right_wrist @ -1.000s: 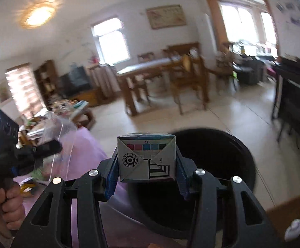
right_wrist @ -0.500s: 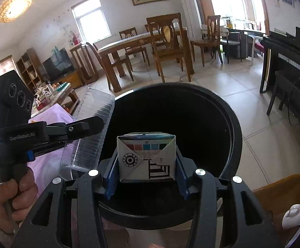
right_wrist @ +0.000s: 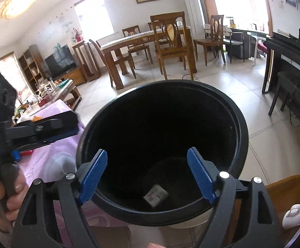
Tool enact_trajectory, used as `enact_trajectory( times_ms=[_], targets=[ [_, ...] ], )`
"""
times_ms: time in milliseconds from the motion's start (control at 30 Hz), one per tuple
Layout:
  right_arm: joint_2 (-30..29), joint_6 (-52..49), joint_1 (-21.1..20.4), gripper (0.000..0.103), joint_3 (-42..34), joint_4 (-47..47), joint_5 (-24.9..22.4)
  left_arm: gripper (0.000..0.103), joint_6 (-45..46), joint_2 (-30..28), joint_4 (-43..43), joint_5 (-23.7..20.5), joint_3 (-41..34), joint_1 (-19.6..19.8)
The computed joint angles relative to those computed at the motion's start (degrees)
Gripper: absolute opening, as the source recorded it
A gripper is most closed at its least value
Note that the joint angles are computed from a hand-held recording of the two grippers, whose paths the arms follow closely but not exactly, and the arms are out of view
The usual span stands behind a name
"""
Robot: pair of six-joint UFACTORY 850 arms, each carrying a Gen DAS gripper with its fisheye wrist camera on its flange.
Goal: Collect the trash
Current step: 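Carry the clear tray over the black bin and open the left tool, then grasp the yellow wrapper with the left tool while the right tool grasps the green snack bag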
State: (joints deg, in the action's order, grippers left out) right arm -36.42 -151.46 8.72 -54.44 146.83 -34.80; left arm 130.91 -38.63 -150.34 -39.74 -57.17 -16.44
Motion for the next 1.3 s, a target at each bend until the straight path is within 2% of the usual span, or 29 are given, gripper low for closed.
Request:
enact_trajectory(
  times_ms=[100, 300, 467, 600, 633, 733, 767, 800, 900, 1000, 1033, 1100, 1167, 1233, 1300],
  targets=[
    [0.91, -1.3, 1.2, 0.08, 0.72, 1.12, -0.27, 0.083, 5.96, 4.58, -5.88, -1.65, 6.17, 0.32],
    [2.23, -2.25, 6.01, 0.08, 0.85, 1.21, 0.39, 0.083, 14.34, 14.59, -15.62, -4.93, 19.55, 3.82],
    [2.43, -1.2, 11.86, 0.08, -0.48, -1.73, 1.03, 0.083, 17.85, 23.36, -20.29, -7.43, 32.02, 11.46],
    [1.59, 2.0, 16.84, 0.08, -2.68, -7.38, 0.92, 0.083, 23.39, 30.01, -22.63, -5.93, 40.26, 19.4],
    [1.25, 3.48, 18.92, 0.08, -3.6, -9.53, 0.89, 0.083, 26.56, 32.31, -23.3, -4.56, 42.67, 22.18],
    [-0.46, 8.46, 22.94, 0.08, -7.21, -17.24, 1.66, 0.083, 35.21, 36.99, -27.79, -0.02, 46.24, 25.06],
    [-1.23, 9.7, 24.36, 0.08, -8.47, -19.26, 2.3, 0.083, 38.05, 38.12, -26.4, 2.36, 46.96, 27.45],
    [-1.94, 10.26, 25.75, 0.08, -9.39, -20.26, 2.78, 0.083, 40.15, 38.5, -24.85, 4.36, 47.18, 29.34],
    [-5.5, 15.8, 29.42, 0.079, -15.35, -27.11, 5.63, 0.083, 45.96, 38.85, -24.09, 7.49, 47.51, 31.63],
    [-10.13, 28.01, 32.03, 0.076, -23.18, -38.36, 9.66, 0.083, 43.72, 36.3, -12.78, 9.3, 45.81, 36.3],
    [-11.75, 33.25, 32.61, 0.071, -25.97, -43.28, 11.17, 0.083, 44.42, 35.33, -12.47, 10.9, 44.91, 36.05],
    [-14.36, 42.78, 33.54, 0.054, -30.34, -52.94, 13.74, 0.083, 45.29, 32.86, -10.19, 13.66, 43.03, 36.23],
    [-15.78, 48.58, 33.91, 0.044, -32.15, -59.08, 14.06, 0.083, 43.68, 31.26, -5.18, 14.11, 42.3, 36.98],
    [-16.42, 50.7, 33.67, 0.042, -32.68, -61.25, 13.31, 0.079, 40.33, 30.37, 0.41, 14.03, 41.57, 38.14],
    [-15.82, 45.75, 33.31, 0.04, -30.84, -56.36, 12.72, 0.073, 39.03, 30.4, 2.74, 13.59, 41.39, 39.16]
  ],
)
